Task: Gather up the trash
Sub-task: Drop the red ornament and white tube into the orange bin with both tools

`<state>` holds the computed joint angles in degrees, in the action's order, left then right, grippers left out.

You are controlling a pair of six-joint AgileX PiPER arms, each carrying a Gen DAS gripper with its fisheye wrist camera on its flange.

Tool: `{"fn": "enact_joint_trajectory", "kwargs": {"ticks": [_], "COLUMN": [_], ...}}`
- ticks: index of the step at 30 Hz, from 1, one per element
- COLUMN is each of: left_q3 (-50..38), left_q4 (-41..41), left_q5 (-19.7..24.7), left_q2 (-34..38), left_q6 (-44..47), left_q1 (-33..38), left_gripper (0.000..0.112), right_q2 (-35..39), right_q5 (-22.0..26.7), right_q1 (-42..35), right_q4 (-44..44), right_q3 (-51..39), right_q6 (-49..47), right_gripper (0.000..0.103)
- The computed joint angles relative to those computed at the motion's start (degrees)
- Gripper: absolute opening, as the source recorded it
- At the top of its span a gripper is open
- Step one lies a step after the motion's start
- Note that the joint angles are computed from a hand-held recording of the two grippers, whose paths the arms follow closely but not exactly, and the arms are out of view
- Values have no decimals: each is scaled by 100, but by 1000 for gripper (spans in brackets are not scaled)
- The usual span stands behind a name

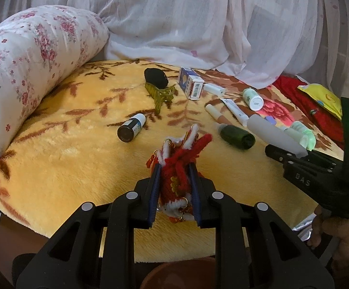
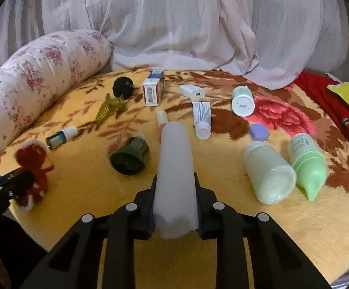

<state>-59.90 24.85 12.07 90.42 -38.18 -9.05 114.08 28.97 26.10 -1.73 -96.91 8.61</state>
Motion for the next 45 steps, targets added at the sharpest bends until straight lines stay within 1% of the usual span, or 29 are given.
{"fn": "enact_joint_trajectory", "kwargs": {"ticks": [2,4,6,8,10,11,14,16,19,23,25,28,29,30,31,32,33,36,38,42,45], "left_q3": [71,170,296,457,661,727,993,1138,1277,1451,1522,1594,1593,1582,1578,1564,1557,1547,1540,1195,771], "left_q4": [-114,-410,-1067,-1496,-1907,-2253,-2993,-3157,-3315,-3115,-3175,-3201,-3185,-3185,-3193,-3124,-3034,-2639,-2731,-3262,-3175], "left_q5": [4,80,242,410,681,787,1195,1453,1777,2013,2109,2174,2204,2246,2266,2279,2267,2172,2100,1988,1795], "left_q2": [-75,-217,-419,-642,-906,-978,-1229,-1346,-1508,-1660,-1647,-1591,-1583,-1583,-1601,-1643,-1680,-1841,-1873,-1825,-1620], "left_q6": [100,419,1097,1582,1996,2349,3005,3139,3276,3167,3264,3303,3289,3273,3267,3184,3088,2701,2827,3467,3427], "left_q1": [-60,-157,-255,-325,-450,-422,-472,-540,-528,-571,-531,-533,-545,-558,-532,-532,-552,-548,-421,163,432], "left_gripper": [23,23,23,23,23,23,23,23,23,23,23,27,31,40,46,58,65,76,76,76,76], "right_q2": [-211,-489,-796,-1112,-1518,-1642,-2078,-2257,-2430,-2462,-2423,-2308,-2273,-2221,-2178,-2199,-2254,-2319,-2358,-2442,-2453], "right_q5": [-97,-171,-188,-152,-60,-13,288,443,674,885,986,1162,1227,1299,1364,1320,1182,1030,963,726,553], "right_q1": [-4,-9,-8,13,67,106,300,392,415,537,529,590,596,584,590,609,667,704,618,466,327], "right_q4": [78,267,515,803,1155,1249,1560,1666,2084,2049,2176,2251,2302,2346,2363,2316,2156,1873,1950,1946,1962], "right_q3": [238,533,852,1165,1562,1695,2187,2459,2822,3141,3239,3314,3324,3314,3295,3335,3409,3429,3439,3339,3135], "right_q6": [-74,-270,-544,-897,-1327,-1439,-1796,-1881,-2137,-2071,-2189,-2275,-2318,-2370,-2379,-2324,-2180,-2032,-2112,-2158,-2205], "right_gripper": [24,24,24,24,24,24,24,24,24,24,25,27,31,48,59,69,70,71,72,74,74]}}
